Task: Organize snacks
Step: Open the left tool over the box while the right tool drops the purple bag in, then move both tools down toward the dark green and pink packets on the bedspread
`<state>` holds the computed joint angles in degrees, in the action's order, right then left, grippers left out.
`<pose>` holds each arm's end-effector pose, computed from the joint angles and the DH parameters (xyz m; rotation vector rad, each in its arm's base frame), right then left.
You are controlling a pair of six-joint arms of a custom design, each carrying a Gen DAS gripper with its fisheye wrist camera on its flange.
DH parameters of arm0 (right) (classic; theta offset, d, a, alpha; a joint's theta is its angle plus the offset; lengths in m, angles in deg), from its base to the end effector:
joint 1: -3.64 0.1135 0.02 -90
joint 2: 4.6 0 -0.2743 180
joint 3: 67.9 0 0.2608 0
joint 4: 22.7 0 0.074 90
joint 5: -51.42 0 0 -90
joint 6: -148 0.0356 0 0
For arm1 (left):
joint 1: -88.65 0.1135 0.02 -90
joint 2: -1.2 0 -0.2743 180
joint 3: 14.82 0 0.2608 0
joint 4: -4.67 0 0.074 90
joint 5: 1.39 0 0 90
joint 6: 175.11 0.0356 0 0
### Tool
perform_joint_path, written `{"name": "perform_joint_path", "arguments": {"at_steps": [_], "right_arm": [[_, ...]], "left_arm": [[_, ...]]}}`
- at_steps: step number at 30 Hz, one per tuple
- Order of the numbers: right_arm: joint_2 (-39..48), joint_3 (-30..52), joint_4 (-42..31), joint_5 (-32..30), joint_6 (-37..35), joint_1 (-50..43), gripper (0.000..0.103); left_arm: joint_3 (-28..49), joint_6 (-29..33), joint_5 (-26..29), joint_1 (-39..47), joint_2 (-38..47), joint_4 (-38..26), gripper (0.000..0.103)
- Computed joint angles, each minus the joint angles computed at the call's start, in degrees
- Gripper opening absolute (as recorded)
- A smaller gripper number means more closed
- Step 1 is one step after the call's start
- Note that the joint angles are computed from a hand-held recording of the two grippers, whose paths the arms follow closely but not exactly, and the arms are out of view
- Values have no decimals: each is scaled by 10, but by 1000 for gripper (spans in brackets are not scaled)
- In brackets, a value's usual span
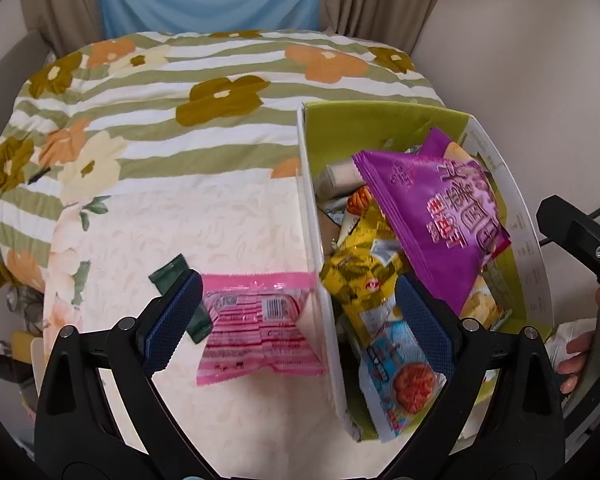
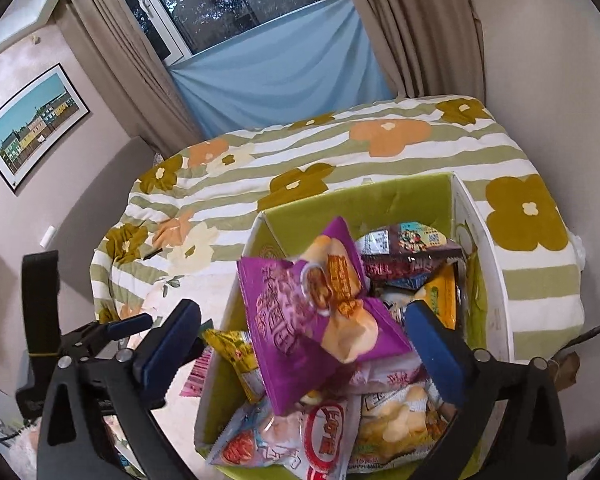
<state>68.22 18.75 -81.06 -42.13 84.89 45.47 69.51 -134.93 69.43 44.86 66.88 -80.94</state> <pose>0.1999 0.1819 0.3611 -0.3492 2.4188 0.6404 0.1498 -0.1274 0.3478 -0.2284 2.6170 -0.0865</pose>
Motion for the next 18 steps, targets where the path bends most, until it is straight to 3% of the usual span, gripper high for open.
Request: {"name": "perform_joint_path", "arguments": {"at_steps": [11, 18], "right_arm": [[-38, 26, -52, 88, 35, 59, 102], [-14, 97, -113, 185, 71, 147, 102]], "left_arm": [[61, -47, -70, -82, -31, -87, 96], [90, -46, -100, -97, -91, -151, 96]]}}
